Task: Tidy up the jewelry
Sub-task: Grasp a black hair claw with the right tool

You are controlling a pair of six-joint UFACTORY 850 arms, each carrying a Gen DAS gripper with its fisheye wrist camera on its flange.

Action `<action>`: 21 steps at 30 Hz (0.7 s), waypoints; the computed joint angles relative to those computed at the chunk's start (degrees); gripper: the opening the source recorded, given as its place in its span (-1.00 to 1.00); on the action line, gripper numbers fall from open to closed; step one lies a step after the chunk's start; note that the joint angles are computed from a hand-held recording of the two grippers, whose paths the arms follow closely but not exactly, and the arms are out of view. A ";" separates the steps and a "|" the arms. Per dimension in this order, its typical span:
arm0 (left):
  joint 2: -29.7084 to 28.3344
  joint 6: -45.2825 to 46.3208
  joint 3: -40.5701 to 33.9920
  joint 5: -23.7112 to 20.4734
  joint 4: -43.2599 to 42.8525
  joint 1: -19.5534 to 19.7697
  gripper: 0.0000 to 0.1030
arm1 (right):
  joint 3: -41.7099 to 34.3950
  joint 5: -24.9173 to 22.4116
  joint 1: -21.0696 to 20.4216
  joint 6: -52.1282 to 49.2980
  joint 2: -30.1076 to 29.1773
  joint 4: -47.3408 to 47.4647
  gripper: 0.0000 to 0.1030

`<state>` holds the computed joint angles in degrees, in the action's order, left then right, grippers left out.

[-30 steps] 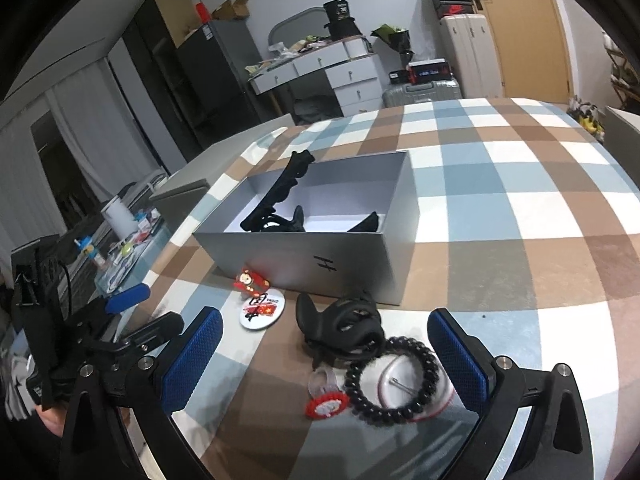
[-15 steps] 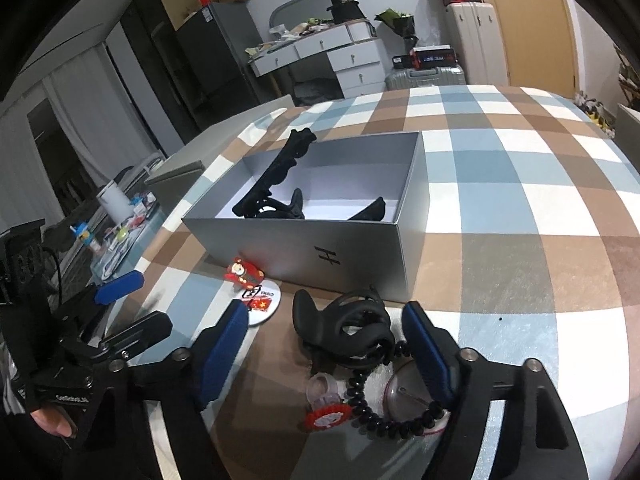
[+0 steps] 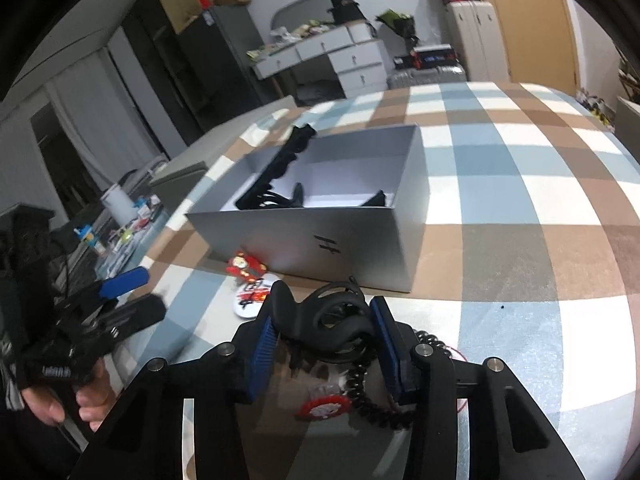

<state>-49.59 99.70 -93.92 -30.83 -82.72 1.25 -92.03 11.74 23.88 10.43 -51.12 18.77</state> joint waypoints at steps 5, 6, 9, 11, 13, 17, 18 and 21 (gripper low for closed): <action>0.24 -0.77 0.03 -0.60 0.89 -0.14 0.96 | 3.15 4.69 -0.35 9.08 1.56 -8.56 -0.15; 0.20 -0.84 -0.08 -0.44 1.13 -0.19 0.97 | 3.96 5.96 -0.43 10.53 2.01 -9.94 -0.15; 0.10 -1.84 -0.30 0.06 2.30 -0.36 0.97 | 5.52 8.41 -0.72 12.99 2.96 -12.18 -0.15; -0.24 -3.28 -0.91 0.24 3.53 -0.43 0.97 | 6.64 10.12 -0.95 15.31 3.60 -13.84 -0.15; -0.43 -4.57 -1.33 0.64 4.54 -0.52 0.97 | 8.35 12.76 -1.40 19.21 4.53 -16.94 -0.15; -1.10 -7.97 -2.68 1.21 7.01 -0.74 0.97 | 12.09 19.02 -2.24 24.02 6.52 -19.62 -0.14; -1.37 -8.98 -3.20 1.09 7.71 -0.76 0.97 | 13.17 20.84 -2.49 25.15 7.05 -20.01 -0.14; -2.38 -12.02 -5.07 -0.14 10.04 -0.81 0.96 | 15.51 24.30 -3.07 26.75 8.30 -20.21 -0.14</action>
<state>-51.97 87.68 -98.99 -30.97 -72.68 0.43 -76.52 36.04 20.80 37.18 -42.82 -1.45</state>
